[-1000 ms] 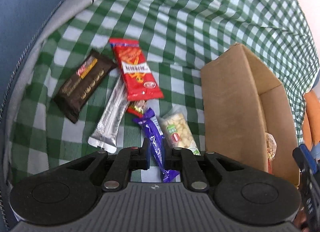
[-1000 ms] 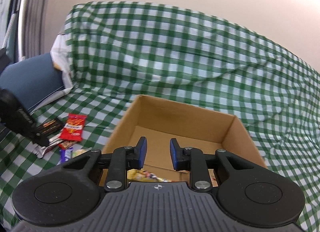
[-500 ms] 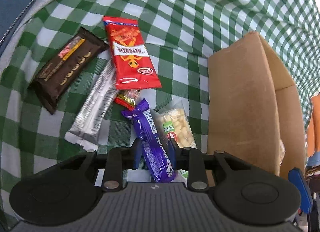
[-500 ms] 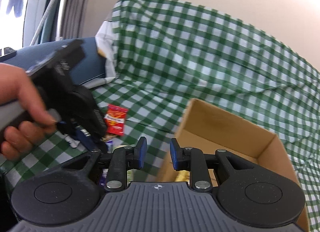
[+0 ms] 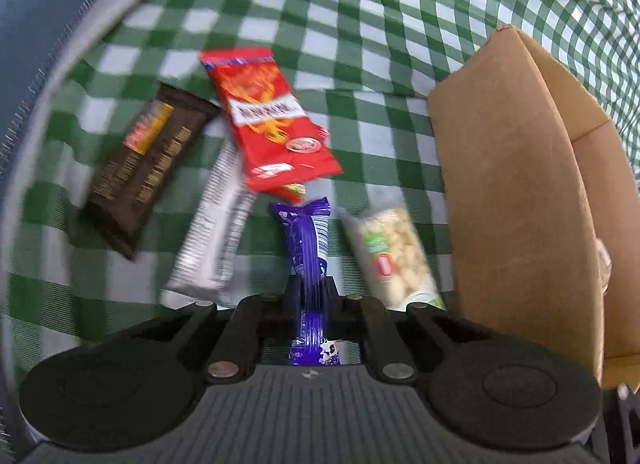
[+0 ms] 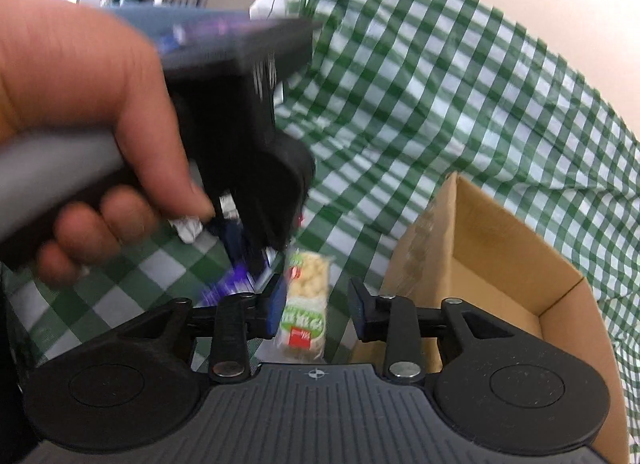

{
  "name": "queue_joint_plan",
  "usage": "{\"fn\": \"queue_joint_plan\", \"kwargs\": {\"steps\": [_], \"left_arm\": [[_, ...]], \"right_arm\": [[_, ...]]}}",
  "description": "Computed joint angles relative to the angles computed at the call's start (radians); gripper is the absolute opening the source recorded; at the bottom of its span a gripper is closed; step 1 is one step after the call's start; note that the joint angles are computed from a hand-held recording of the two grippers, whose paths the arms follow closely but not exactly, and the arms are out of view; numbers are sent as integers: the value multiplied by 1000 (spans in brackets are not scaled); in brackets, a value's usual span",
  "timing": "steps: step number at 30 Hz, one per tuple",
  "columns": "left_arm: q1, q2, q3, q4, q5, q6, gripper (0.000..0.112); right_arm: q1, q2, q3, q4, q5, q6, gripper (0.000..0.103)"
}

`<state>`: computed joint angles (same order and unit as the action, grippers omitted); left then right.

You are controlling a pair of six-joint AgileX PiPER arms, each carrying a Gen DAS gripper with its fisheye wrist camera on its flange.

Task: Organize snacks
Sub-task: 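Move both open tools back to the snack pile beside the box, then grasp the purple wrapped bar with left tool while right grasps the peanut stick pack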

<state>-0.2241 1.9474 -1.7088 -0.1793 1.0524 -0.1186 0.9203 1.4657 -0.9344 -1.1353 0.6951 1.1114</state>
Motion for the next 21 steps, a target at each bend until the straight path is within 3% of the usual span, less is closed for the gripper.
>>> {"fn": "queue_joint_plan", "kwargs": {"steps": [3,9,15,21], "left_arm": [[31,-31,36,-10,4,36,10],[88,-49,62,-46,24,80,10],[93,-53,70,-49,28,87,11],[90,-50,67,-51,29,86,11]], "right_arm": [[17,61,-35,22,37,-11,40],[24,192,-129,47,101,1,66],[-21,300,-227,105,115,-41,71],[-74,335,-273,204,74,-111,72]]}}
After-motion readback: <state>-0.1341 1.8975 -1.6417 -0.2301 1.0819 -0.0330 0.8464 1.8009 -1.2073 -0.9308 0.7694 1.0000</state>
